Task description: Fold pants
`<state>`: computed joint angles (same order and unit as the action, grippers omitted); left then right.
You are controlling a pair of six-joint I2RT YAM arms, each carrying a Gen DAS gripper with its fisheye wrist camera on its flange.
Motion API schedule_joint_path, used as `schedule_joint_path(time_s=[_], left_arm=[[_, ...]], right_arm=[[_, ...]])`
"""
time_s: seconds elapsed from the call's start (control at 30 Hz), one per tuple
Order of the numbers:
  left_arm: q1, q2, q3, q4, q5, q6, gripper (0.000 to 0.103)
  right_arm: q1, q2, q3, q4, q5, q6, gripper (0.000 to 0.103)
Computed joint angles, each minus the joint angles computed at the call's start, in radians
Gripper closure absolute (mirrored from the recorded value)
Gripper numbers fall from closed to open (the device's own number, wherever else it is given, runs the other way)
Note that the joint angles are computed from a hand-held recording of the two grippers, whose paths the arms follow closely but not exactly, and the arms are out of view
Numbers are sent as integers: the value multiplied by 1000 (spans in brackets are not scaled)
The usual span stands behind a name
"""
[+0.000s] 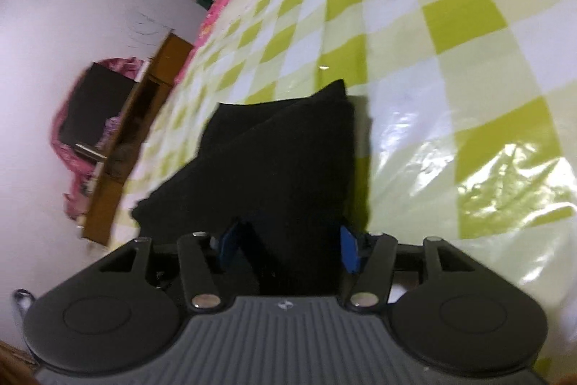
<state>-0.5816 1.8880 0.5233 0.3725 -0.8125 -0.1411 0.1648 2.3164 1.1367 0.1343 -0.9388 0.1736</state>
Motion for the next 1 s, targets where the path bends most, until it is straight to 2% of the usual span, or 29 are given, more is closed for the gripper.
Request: schedule_joint_path(time_s=[0.07,0.13,0.2,0.23,0.27,0.3,0.33,0.43,0.53,0.7,0.83,0.9,1.0], left_arm=[[-1,6,13,-19,0,13,57],[-10,15,28,-43,-8,11,57],[-20,21,52,-84,-19,6,58],[-22,29,70,-102,-23,6,58],[-22,37,87,-120,-25,8,58],[-24,46,104,-139,-28,13,59],[-29,52,120,-164,-33,20,59],[-49,59,165,-224,-25,36,61],[-93,67,214,-251,8,51,62],[-189,177,374,-197,78,92,62],[-246,294,557,-167,210,122,60],[-266,356,648,-157,271,140,60],[-292,401,743,-156,313,169,57]], right_arm=[[-37,40,54,-106,-101,-81,45],[-38,89,108,-151,-116,-82,47],[0,128,111,-16,-126,34,48],[30,136,95,83,-110,124,58],[53,135,85,120,-88,168,64],[76,130,87,123,-66,185,77],[81,122,88,117,-56,190,82],[33,103,53,153,-115,242,87],[-38,62,43,37,-108,136,89],[-228,-19,7,-114,-76,-5,89],[-431,-116,-9,-296,24,-166,89],[-512,-171,-17,-347,75,-211,89],[-584,-265,-45,-394,146,-267,89]])
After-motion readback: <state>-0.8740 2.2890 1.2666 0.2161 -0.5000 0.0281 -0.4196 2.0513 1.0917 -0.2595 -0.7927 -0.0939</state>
